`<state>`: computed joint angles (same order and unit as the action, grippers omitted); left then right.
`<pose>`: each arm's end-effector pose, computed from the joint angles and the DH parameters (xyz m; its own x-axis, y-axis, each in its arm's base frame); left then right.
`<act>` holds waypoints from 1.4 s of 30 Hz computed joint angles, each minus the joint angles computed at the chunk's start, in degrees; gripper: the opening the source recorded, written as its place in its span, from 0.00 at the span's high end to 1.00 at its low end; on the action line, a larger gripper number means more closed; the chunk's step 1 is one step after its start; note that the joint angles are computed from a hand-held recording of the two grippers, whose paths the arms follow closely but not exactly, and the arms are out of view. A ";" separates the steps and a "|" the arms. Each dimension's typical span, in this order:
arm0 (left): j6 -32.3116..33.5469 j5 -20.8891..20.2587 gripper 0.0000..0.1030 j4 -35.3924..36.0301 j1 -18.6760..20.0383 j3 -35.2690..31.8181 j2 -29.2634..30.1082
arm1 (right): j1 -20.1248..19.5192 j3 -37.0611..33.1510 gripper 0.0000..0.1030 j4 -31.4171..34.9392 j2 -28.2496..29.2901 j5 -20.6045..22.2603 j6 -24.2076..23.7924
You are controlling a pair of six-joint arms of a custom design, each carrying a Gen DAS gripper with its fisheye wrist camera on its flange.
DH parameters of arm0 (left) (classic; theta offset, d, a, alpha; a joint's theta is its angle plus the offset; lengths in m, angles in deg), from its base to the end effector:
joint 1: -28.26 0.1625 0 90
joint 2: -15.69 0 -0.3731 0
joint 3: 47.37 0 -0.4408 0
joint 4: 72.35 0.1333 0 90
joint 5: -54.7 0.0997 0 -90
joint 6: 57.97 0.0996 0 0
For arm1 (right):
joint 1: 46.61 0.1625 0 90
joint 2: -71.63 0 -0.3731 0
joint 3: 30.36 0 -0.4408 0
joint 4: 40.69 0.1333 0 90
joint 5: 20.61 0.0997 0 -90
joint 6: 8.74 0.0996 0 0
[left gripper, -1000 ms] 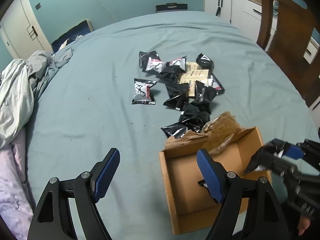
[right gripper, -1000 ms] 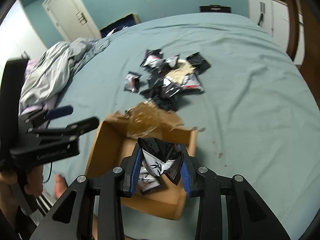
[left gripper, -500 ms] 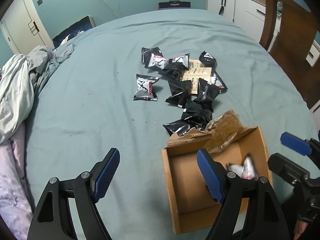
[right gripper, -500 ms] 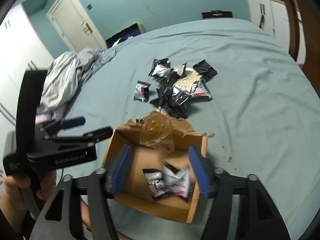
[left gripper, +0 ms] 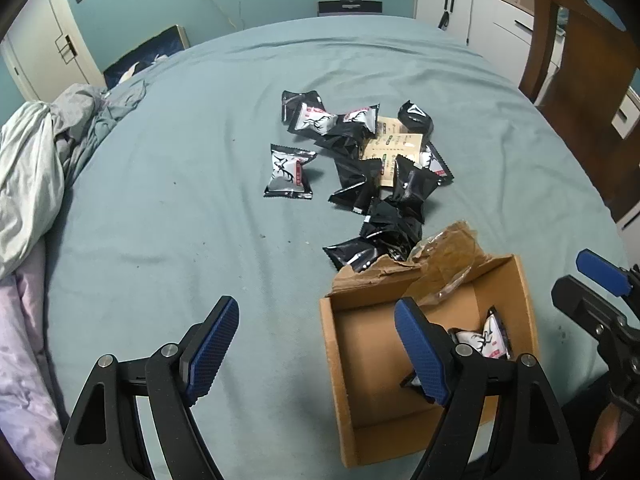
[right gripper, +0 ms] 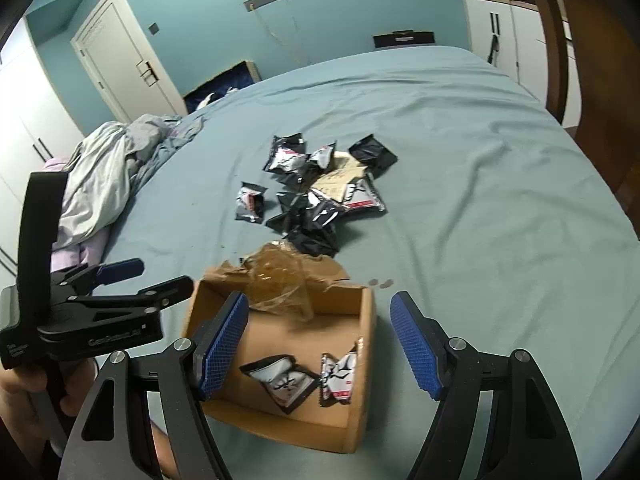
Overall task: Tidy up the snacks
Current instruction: 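Reach the right gripper back to the pile and grasp a black packet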
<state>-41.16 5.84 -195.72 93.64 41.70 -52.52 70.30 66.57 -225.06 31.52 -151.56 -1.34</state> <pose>-0.0959 -0.6865 0.3003 -0.5946 0.4330 -0.6775 0.6045 0.7963 -0.0216 0.3555 -0.5501 0.0351 -0.8934 0.1053 0.4368 -0.2458 0.6992 -0.6713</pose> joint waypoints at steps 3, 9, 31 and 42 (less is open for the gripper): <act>-0.53 -0.15 0.21 0.74 0.11 -0.40 0.27 | 0.15 -0.69 0.29 1.11 0.35 -1.75 0.86; 0.01 0.32 0.21 0.61 -0.08 -0.21 0.37 | 0.59 -2.63 0.29 4.46 1.37 -4.82 1.63; -3.26 -2.95 0.21 6.68 0.93 -3.46 2.01 | -2.34 -7.58 0.29 13.03 1.75 -2.63 5.13; -6.49 -3.54 0.21 8.86 2.39 -8.20 5.17 | -7.48 -17.14 0.29 22.12 4.50 8.43 5.62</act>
<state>-47.65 2.31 -186.86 96.03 33.50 -47.34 62.82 49.43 -202.94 36.02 -143.13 4.28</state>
